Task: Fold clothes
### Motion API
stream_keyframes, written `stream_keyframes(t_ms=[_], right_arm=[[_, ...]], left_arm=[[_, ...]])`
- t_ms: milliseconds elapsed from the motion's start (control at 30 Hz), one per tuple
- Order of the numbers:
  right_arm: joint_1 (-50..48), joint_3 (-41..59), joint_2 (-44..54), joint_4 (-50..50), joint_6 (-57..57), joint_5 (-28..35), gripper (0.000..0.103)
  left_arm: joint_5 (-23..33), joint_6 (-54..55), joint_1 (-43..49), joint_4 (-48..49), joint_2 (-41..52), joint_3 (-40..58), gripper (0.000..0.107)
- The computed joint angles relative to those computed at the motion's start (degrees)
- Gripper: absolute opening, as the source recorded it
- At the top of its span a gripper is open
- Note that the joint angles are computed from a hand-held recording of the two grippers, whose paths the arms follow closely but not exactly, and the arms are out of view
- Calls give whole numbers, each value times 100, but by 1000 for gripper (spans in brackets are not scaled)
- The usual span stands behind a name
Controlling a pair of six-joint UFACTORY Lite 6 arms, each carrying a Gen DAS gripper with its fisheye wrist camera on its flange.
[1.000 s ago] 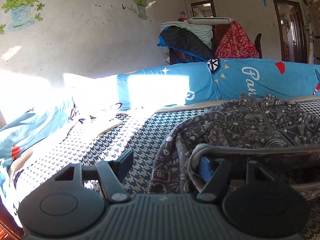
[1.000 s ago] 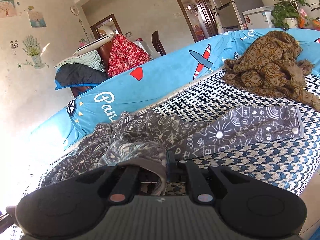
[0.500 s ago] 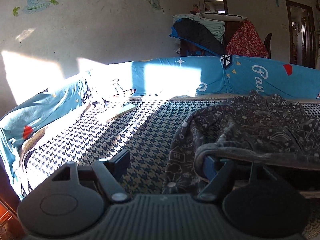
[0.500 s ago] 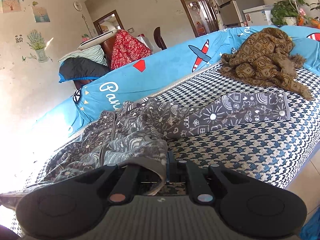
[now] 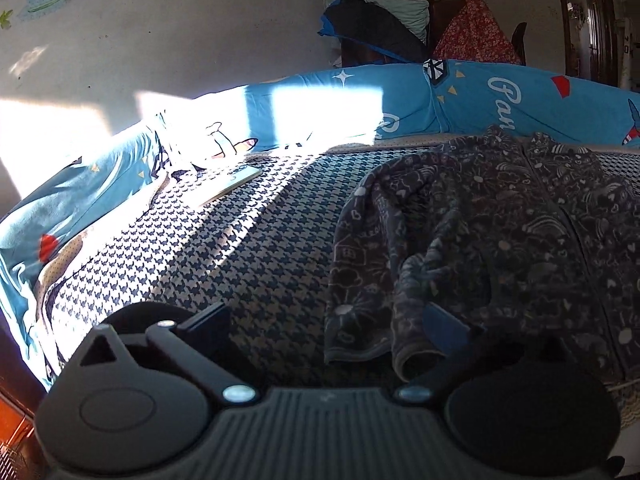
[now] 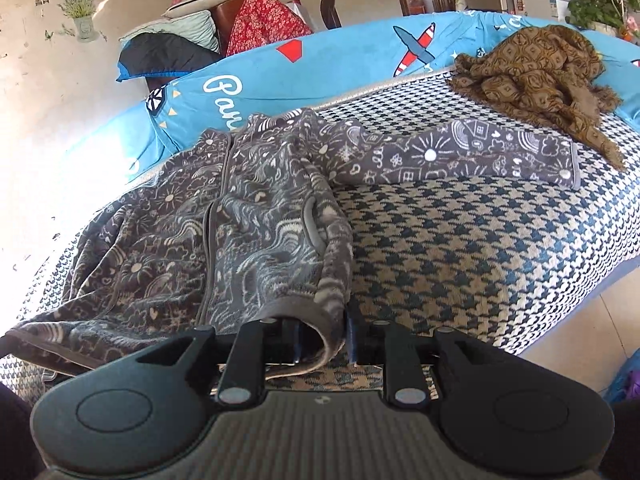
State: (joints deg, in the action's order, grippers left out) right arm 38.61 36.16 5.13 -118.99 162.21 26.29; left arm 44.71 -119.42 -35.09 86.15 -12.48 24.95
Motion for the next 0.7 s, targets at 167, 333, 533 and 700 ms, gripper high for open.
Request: stream_keyframes(t_ms=[167, 333, 533, 700], right_arm=[[416, -152, -116, 610, -189, 57, 38], [1059, -349, -288, 1415, -351, 605, 38], [1898, -835, -617, 993, 365, 2021, 38], [1768, -509, -276, 730, 343, 1985, 38]], left_arm=[[17, 112, -101, -137, -363, -191, 103], [29, 45, -235, 69, -294, -123, 103], [-451, -289, -162, 579, 164, 154, 103], [-597, -650, -230, 1095, 840, 616, 103]])
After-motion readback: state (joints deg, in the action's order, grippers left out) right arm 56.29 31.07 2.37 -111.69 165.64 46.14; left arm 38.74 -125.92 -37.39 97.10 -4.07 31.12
